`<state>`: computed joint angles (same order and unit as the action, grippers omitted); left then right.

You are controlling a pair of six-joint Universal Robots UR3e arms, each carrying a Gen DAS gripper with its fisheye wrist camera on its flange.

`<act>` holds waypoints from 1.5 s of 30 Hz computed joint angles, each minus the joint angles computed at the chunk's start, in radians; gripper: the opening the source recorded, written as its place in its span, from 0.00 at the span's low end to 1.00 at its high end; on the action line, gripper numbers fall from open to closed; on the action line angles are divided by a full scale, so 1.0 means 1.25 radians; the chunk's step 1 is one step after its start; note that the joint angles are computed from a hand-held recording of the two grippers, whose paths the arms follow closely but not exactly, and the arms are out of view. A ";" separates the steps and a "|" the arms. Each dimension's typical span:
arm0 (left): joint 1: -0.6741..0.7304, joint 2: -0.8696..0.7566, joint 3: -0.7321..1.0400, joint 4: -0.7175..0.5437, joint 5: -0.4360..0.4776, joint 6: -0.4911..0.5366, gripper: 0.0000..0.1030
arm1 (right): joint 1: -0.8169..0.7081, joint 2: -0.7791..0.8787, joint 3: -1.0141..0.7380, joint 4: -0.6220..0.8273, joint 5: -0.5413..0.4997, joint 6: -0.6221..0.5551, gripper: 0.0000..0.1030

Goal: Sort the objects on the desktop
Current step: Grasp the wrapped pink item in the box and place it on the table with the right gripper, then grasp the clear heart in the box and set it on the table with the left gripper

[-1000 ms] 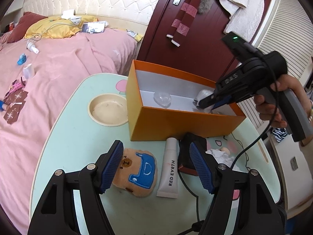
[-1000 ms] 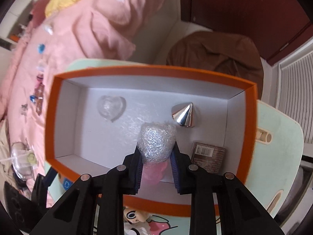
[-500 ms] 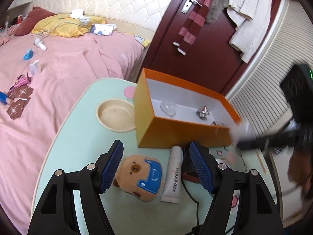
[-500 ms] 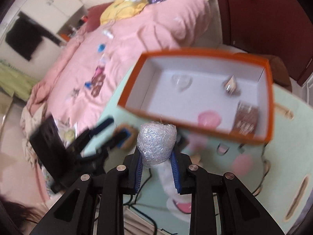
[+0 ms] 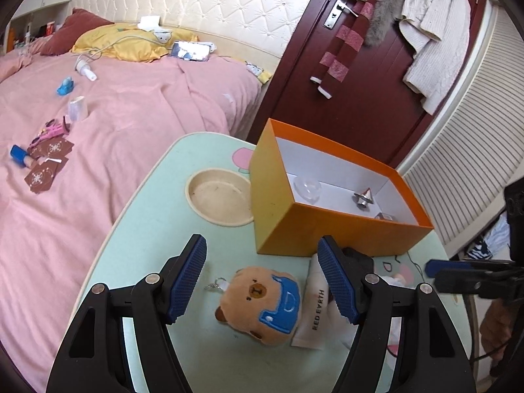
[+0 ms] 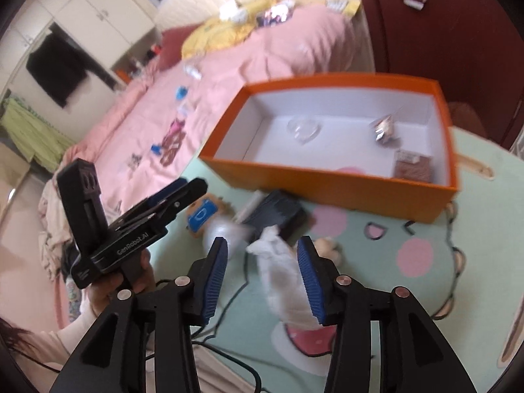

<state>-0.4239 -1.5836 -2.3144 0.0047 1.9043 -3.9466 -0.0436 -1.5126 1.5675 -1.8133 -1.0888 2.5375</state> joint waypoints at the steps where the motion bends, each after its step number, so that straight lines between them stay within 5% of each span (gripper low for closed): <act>1: 0.002 0.003 0.003 -0.006 0.002 0.001 0.69 | -0.018 -0.025 0.035 -0.030 0.010 -0.002 0.42; 12: 0.035 0.041 0.097 -0.130 -0.008 0.067 0.69 | -0.102 -0.154 0.358 -0.459 -0.027 0.073 0.43; 17: 0.057 0.024 0.201 -0.236 -0.046 0.135 0.69 | -0.131 -0.165 0.434 -0.541 0.007 0.100 0.43; 22: 0.107 -0.004 0.337 -0.402 -0.147 0.222 0.69 | -0.171 -0.159 0.454 -0.521 0.055 0.111 0.45; 40: 0.136 -0.292 0.803 -0.805 -0.198 0.240 0.69 | -0.221 -0.166 0.408 -0.395 0.116 0.083 0.48; 45: 0.106 -0.425 1.000 -0.936 -0.139 0.258 0.69 | -0.228 -0.167 0.407 -0.385 0.124 0.080 0.49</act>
